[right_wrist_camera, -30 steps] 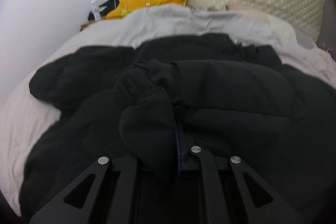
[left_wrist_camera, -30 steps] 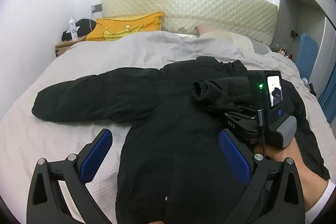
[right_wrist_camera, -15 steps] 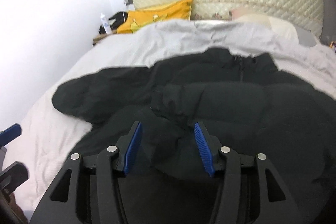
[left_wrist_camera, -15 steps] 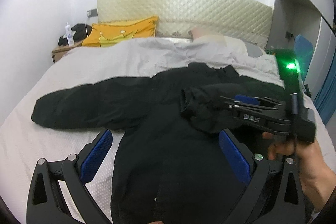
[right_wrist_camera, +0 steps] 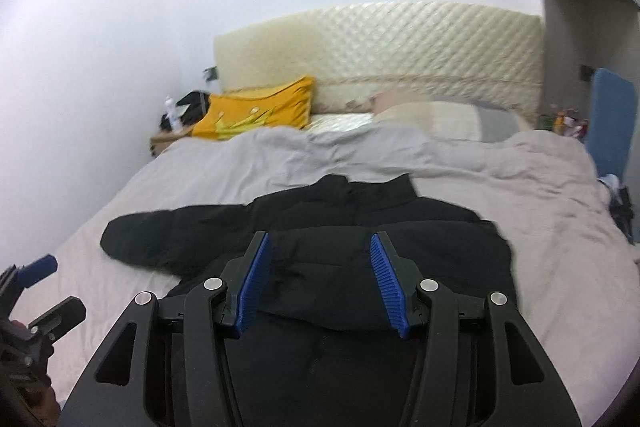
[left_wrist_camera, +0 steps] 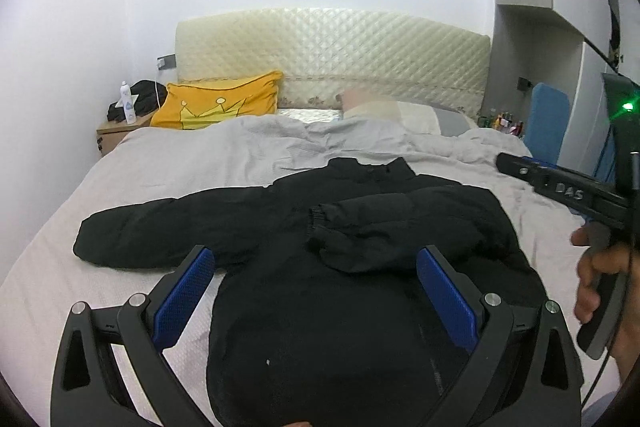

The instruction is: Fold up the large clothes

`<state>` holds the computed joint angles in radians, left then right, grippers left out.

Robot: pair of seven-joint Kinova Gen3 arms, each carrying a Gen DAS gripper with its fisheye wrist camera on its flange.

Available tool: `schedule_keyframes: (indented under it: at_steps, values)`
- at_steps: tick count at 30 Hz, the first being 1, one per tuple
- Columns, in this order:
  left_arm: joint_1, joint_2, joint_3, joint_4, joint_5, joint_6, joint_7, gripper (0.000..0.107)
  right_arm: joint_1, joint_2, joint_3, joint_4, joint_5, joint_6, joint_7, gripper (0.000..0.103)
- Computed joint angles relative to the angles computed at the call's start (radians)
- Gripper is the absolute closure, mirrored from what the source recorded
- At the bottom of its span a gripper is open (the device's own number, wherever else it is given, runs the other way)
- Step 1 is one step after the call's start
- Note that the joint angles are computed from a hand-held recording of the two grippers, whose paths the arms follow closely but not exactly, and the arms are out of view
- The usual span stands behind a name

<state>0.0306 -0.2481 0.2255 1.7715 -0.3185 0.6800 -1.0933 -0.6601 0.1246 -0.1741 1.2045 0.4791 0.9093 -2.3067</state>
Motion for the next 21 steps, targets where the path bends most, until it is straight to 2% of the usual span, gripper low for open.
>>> schedule_keyframes:
  at_steps: [3, 11, 21]
  values:
    - [0.000, -0.022, 0.024, 0.003, -0.008, 0.017, 0.019, 0.006, 0.000, -0.078, -0.006, 0.073, 0.050, -0.001, -0.069, 0.053]
    - [0.011, -0.054, 0.077, 0.031, -0.017, 0.025, 0.044, 0.006, 0.089, -0.222, -0.118, 0.249, 0.148, -0.005, -0.211, 0.053]
    - [0.027, -0.051, 0.104, 0.082, 0.000, -0.020, 0.068, 0.006, 0.217, -0.357, -0.243, 0.450, 0.154, -0.069, -0.291, 0.053]
